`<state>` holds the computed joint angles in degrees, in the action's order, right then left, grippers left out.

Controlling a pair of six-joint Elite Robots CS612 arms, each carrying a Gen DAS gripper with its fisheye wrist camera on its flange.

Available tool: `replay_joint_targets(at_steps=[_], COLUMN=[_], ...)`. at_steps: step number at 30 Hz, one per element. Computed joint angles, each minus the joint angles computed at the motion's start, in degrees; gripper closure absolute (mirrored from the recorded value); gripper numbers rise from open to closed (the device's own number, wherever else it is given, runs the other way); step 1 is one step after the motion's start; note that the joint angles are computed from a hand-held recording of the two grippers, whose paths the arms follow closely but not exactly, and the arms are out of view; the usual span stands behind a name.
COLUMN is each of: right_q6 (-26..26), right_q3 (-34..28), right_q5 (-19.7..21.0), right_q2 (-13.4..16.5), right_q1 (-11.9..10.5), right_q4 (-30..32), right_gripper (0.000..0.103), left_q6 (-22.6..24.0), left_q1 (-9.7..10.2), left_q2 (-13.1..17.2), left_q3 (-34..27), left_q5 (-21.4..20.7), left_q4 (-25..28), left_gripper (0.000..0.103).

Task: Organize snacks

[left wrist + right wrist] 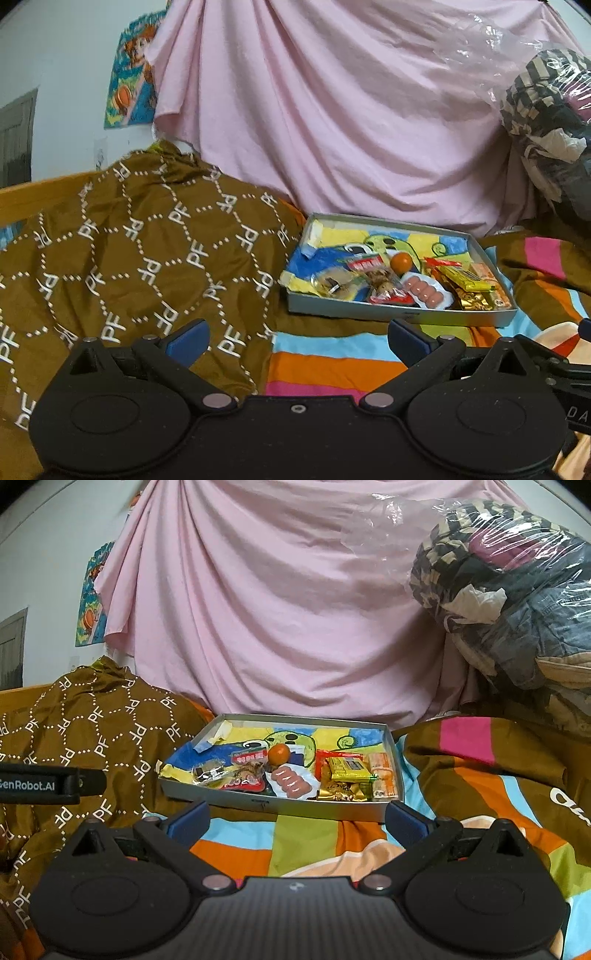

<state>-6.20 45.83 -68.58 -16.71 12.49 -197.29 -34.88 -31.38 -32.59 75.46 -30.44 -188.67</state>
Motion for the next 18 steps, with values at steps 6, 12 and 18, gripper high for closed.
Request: replay_joint_targets(at_steps=[6, 12, 18], right_q6=[1.14, 2.75, 3.94], right_q3=[0.94, 2.29, 4.59], right_q5=[-1.56, -2.39, -4.17], right_q2=[-0.14, -0.60, -1.42], right_q1=[0.38, 0.47, 0.67], right_q4=[-0.05, -0.35, -1.88], right_gripper=[0.000, 0.000, 0.000], left_q6=[0.11, -0.68, -1.63], left_q1=[-0.21, -0.17, -0.06], left_q2=[0.40, -0.02, -0.37], left_q3=[0.96, 2.36, 3.62], left_q5=[1.04, 0.09, -0.28], left_q4=[-3.24, -2.52, -3.18], left_gripper=[0.001, 0.001, 0.001])
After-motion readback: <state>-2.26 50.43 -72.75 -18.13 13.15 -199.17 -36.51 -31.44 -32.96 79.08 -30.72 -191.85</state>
